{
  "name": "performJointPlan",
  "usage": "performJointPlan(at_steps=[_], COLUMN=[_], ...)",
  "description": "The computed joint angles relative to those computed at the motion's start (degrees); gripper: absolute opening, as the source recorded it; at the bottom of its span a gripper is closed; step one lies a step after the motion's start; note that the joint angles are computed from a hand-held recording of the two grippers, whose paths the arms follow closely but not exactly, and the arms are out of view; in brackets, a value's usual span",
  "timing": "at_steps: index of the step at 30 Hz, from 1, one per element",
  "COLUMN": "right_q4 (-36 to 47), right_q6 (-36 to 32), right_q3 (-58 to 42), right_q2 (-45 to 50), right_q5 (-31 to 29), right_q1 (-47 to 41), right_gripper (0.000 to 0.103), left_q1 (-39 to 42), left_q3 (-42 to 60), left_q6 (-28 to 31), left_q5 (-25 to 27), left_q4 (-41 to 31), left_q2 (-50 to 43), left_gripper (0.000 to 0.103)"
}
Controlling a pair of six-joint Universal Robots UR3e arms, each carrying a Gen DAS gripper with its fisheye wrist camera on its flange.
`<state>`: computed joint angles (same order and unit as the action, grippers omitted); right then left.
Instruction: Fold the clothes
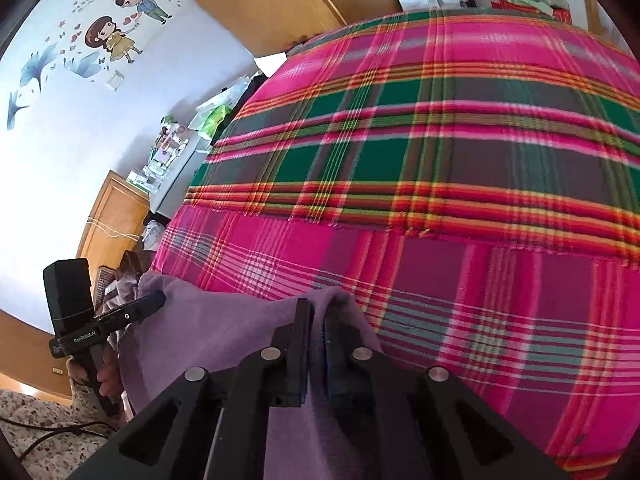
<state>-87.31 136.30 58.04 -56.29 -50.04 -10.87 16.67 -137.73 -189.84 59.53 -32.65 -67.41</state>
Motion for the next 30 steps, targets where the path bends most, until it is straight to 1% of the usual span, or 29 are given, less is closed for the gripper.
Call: performJointPlan(at_steps=[3,6,10,13,15,17,20,22,23,24,25,28,30], right_q4=[-1.3,-2.5,-9.5,-9.9,-9.9,-11.0,-12.4,-13.5,-14.1,-13.9,-13.1,-11.5,-9.7], right_q6=[-0.7,-1.8,-3.9,-6.8,-9.3,-10.6,-13.4,-14.8,-14.9,-15.4,-16.3,-18.2,-19.6], right_q3=[3.1,6.4,15.6,18.8,20.7,22.0,24.3,26.0,26.4,26.6,26.5,26.5,25.7], right_q2=[-3.3,-6.5,-13.6,-16.5,-18.2,-18.9,-19.7,-20.4,-20.4,-20.4,-20.4,-20.7,-20.3], right_q5=[1.8,2.9,-0.2,-0.9,-1.2,-2.8,-5.0,-5.5,-5.7,-5.7,-5.4,-3.9,-3.1], right_q1=[-2.9,-6.1,-10.2,-12.3,-13.5,-13.4,-12.5,-12.6,-12.6,-12.6,-12.8,-13.6,-13.9], right_gripper=[0.012,0.013,0.017,0.019,0.025,0.028,0.028,0.028,0.026,0.018,0.016,0.016,0.019], left_q1=[-2.4,-3.2,-6.7,-12.4,-16.3,-19.9,-25.5,-29.1,-30.0,-30.9,-31.6,-33.2,-33.5], left_q3=[2.4,3.5,8.4,14.8,19.7,25.1,34.3,40.1,42.0,44.0,45.6,48.7,50.4], left_q6=[-1.6,-2.1,-2.6,-2.2,-1.7,-0.7,0.7,1.3,1.5,1.9,1.9,1.2,0.4], left_q5=[3.6,5.2,6.3,7.3,8.1,8.7,10.1,12.2,12.3,12.2,12.1,11.9,11.6], left_q4=[-0.9,-0.8,-0.5,0.6,0.6,-0.3,-3.2,-5.2,-6.1,-7.2,-7.8,-7.9,-7.9], left_q2=[-0.4,0.7,-2.4,-9.2,-14.3,-19.3,-27.1,-32.0,-33.7,-35.5,-36.9,-39.9,-41.5], left_gripper=[0.029,0.029,0.029,0.029,0.029,0.030,0.030,0.030,0.030,0.030,0.030,0.030,0.030])
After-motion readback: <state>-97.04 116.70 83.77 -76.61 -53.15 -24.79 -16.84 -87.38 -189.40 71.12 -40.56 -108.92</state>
